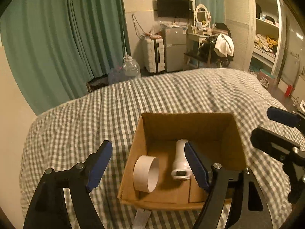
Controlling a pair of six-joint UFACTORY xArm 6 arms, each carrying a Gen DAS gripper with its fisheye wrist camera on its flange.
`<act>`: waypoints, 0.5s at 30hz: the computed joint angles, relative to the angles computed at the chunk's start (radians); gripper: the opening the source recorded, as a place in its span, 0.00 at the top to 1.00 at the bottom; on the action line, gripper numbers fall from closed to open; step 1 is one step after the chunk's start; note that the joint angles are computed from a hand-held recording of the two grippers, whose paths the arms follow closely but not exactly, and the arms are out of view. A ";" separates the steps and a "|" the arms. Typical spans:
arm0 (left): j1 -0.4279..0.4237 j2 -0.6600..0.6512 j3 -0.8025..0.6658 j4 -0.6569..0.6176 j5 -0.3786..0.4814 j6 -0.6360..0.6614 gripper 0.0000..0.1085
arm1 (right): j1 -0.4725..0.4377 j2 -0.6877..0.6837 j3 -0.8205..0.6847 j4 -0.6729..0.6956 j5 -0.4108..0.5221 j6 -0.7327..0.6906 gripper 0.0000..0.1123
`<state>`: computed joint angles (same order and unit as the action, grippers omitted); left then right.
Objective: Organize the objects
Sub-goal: 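Open both tools to drop the tape roll and hair dryer into the box, then grasp the white glove with the left tool while the right tool grasps the blue-star figurine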
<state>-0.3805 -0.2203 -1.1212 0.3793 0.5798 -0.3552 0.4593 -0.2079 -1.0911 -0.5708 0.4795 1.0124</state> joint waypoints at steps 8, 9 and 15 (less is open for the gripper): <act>-0.062 -0.179 -0.009 0.011 0.107 -0.024 0.18 | 0.150 -0.187 -0.041 -0.152 0.269 0.092 0.20; -0.069 -0.202 -0.005 0.023 0.117 -0.030 0.15 | 0.175 -0.204 -0.051 -0.166 0.303 0.099 0.19; -0.125 -0.369 0.051 0.092 0.193 -0.054 0.11 | 0.345 -0.251 -0.121 -0.250 0.510 0.140 0.16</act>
